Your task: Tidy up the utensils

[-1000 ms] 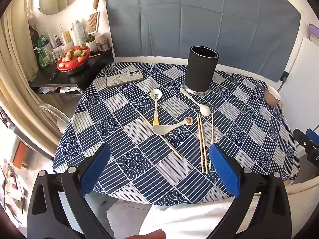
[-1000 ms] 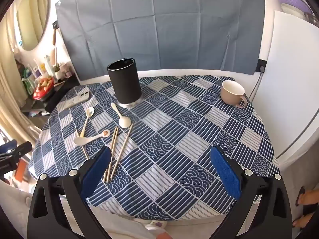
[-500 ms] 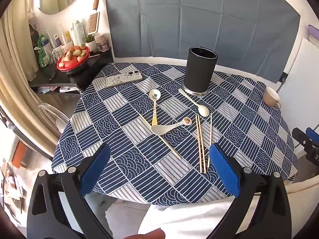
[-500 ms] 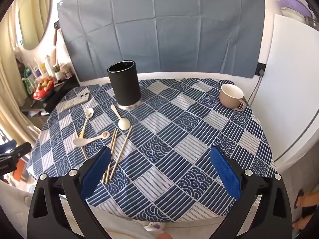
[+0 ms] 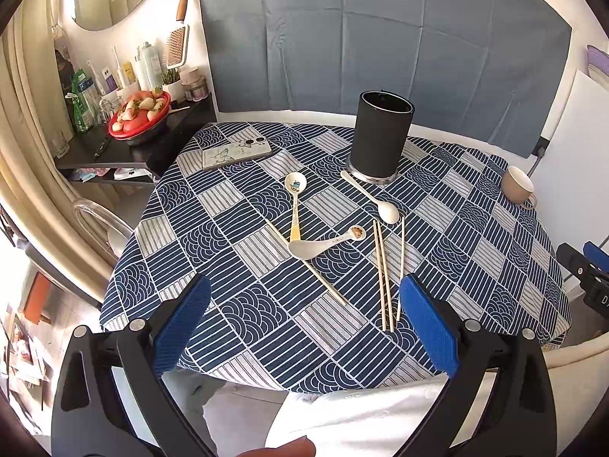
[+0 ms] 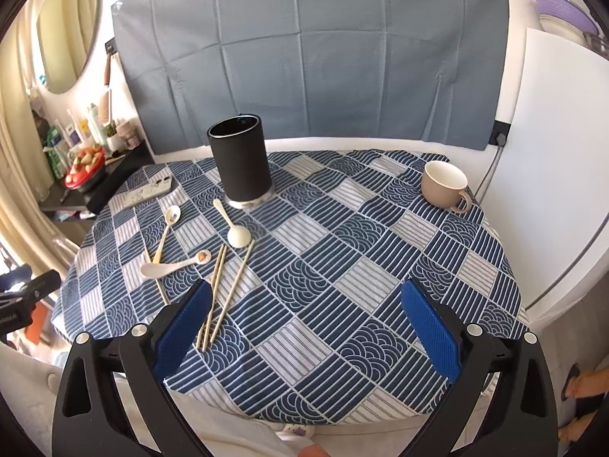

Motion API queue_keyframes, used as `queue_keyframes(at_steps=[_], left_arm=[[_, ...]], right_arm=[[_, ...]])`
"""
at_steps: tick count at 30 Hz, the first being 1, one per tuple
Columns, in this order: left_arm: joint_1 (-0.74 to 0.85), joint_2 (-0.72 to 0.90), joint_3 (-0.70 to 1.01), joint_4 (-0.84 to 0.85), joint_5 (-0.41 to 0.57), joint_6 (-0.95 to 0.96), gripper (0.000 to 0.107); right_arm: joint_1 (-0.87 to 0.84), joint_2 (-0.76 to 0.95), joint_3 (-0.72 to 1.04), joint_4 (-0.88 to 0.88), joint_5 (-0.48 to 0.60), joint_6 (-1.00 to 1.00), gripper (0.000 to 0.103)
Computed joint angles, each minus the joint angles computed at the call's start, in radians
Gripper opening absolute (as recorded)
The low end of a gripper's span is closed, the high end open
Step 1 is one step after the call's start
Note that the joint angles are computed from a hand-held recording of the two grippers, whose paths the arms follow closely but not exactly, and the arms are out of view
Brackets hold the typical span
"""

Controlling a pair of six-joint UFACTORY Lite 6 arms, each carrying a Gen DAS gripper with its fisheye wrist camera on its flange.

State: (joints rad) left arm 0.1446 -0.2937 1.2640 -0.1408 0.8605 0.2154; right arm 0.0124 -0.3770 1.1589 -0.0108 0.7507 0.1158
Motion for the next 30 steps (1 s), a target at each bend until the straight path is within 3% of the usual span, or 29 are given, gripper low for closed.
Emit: queue_keyframes(at_steps=[30], left_arm=[[0.011, 0.038, 0.008, -0.039, -0.011, 0.046, 0.097]], right_arm=[[0.027, 0.030, 0.017, -0.047, -0.014, 0.045, 0.095]])
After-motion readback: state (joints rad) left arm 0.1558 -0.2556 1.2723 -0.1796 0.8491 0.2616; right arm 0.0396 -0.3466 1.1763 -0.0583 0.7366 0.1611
